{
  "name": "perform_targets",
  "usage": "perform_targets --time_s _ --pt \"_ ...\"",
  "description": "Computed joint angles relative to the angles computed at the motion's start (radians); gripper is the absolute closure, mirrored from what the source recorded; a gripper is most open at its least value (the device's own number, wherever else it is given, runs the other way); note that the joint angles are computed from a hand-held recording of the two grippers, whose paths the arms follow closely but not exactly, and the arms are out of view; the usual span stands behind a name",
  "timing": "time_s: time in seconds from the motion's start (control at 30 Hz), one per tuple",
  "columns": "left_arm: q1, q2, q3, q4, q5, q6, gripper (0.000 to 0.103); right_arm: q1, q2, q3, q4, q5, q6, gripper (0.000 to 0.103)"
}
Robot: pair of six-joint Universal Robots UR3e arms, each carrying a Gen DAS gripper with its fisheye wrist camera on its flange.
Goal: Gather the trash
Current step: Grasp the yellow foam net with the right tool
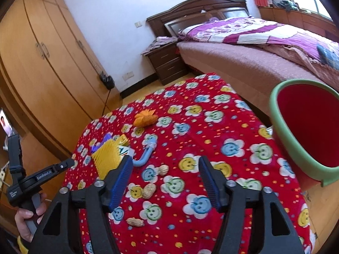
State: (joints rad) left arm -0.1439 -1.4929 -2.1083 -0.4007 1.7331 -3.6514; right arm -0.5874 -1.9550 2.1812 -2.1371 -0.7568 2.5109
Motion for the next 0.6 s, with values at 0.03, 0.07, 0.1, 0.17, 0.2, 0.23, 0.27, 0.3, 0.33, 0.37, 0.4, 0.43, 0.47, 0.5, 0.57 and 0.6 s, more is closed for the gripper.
perform_targets --time_s 0.03,0.07,0.1,0.17,0.2,0.23,0.27,0.3,0.33,0.37,0.4,0.43,0.47,0.5,0.57,0.6 --pt "0.010 0.001 -0.009 0.006 -0.007 0.004 0.082 0.027 0.017 -0.002 -0.029 -0.012 0.018 0.035" --pt "0.018 -0.001 -0.017 0.012 -0.012 0.006 0.082 0.052 0.035 -0.003 -0.060 -0.023 0.037 0.035" --pt "0.027 0.000 -0.028 0.018 -0.016 0.008 0.082 0.082 0.055 -0.006 -0.091 -0.036 0.056 0.035" --pt "0.040 -0.001 -0.048 0.032 -0.025 0.009 0.082 0.131 0.086 -0.012 -0.137 -0.058 0.086 0.035" --pt "0.049 0.002 -0.060 0.039 -0.031 0.011 0.082 0.167 0.110 -0.018 -0.170 -0.073 0.108 0.035" --pt "0.055 0.003 -0.069 0.045 -0.035 0.013 0.082 0.184 0.119 -0.021 -0.180 -0.080 0.114 0.035" --pt "0.063 0.006 -0.081 0.052 -0.041 0.015 0.082 0.206 0.133 -0.025 -0.195 -0.089 0.124 0.035" --pt "0.072 0.008 -0.093 0.059 -0.046 0.016 0.082 0.231 0.148 -0.030 -0.211 -0.101 0.135 0.035" --pt "0.077 0.009 -0.100 0.064 -0.049 0.017 0.082 0.266 0.170 -0.038 -0.233 -0.116 0.150 0.035" --pt "0.085 0.012 -0.111 0.071 -0.055 0.018 0.082 0.290 0.182 -0.043 -0.245 -0.125 0.158 0.035" --pt "0.095 0.016 -0.124 0.078 -0.062 0.019 0.082 0.321 0.200 -0.050 -0.268 -0.139 0.171 0.035" --pt "0.107 0.027 -0.139 0.083 -0.070 0.025 0.082 0.343 0.213 -0.053 -0.286 -0.150 0.180 0.035" --pt "0.117 0.032 -0.152 0.090 -0.075 0.025 0.082 0.370 0.229 -0.059 -0.308 -0.165 0.188 0.035" --pt "0.125 0.035 -0.161 0.095 -0.079 0.027 0.082 0.406 0.251 -0.068 -0.335 -0.189 0.201 0.035" --pt "0.138 0.040 -0.179 0.107 -0.086 0.028 0.082 0.452 0.284 -0.085 -0.362 -0.219 0.215 0.035" --pt "0.145 0.044 -0.191 0.114 -0.087 0.028 0.082 0.478 0.302 -0.093 -0.377 -0.233 0.220 0.035"
